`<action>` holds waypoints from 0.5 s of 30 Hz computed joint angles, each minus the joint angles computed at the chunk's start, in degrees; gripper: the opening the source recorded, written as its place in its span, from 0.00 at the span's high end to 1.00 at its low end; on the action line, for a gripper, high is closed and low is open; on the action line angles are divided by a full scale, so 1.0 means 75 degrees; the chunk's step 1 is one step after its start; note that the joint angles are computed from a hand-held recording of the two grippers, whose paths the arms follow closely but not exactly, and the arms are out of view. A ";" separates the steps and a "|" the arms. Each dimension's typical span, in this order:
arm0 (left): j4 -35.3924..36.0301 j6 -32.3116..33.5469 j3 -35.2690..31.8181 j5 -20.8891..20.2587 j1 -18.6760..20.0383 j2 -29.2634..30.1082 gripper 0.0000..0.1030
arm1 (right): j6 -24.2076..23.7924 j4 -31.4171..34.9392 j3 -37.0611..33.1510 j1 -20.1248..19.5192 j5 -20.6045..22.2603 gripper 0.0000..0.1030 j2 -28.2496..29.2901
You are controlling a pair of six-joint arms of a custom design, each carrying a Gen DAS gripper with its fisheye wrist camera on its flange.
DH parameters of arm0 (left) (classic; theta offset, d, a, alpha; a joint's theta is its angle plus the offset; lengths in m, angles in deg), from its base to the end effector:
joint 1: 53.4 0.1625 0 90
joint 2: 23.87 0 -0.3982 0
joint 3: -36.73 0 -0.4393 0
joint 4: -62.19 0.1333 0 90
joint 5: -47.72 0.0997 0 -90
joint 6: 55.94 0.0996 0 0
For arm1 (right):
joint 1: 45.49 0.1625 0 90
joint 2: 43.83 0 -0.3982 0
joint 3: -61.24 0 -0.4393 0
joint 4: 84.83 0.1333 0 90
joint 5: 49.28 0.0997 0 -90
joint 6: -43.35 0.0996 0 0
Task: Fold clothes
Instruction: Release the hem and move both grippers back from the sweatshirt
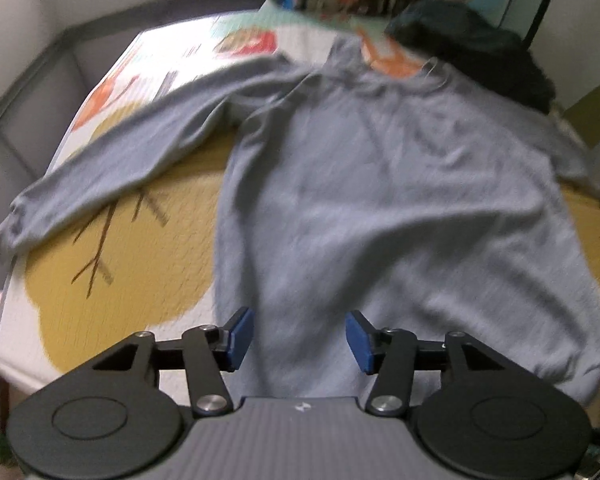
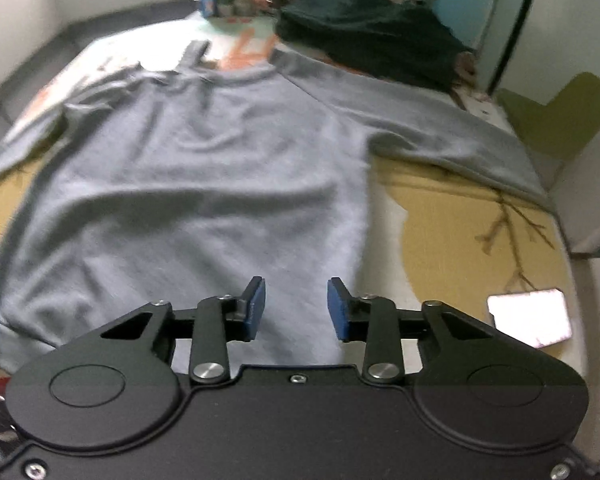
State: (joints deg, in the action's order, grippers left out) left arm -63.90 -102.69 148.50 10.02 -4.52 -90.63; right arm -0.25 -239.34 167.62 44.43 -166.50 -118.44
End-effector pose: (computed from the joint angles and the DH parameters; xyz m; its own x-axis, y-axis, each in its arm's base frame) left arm -0.2064 -0.5589 0.1421 -0.7336 -0.2032 -0.6485 0.1684 0.8702 -0.4631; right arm 0.0869 -0.6110 0.2945 -0.6445 -0.4000 0.6516 -0.6122 0.7806 -0.1263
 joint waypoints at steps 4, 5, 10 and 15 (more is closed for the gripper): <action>-0.0971 0.0877 -0.0347 0.0180 0.0021 0.0433 0.49 | 0.0381 0.0551 -0.0355 0.0099 0.0553 0.86 0.0227; -0.1138 0.1035 -0.0460 0.0215 0.0032 0.0550 0.49 | 0.0455 0.0651 -0.0444 0.0126 0.0690 0.88 0.0297; -0.2069 0.1730 -0.1032 0.0119 0.0176 0.1104 0.51 | 0.0605 0.0553 -0.0842 0.0351 0.1256 0.88 0.0825; -0.2605 0.2356 -0.1734 -0.0074 0.0424 0.1809 0.51 | 0.0812 0.0272 -0.1343 0.0575 0.1405 0.87 0.1601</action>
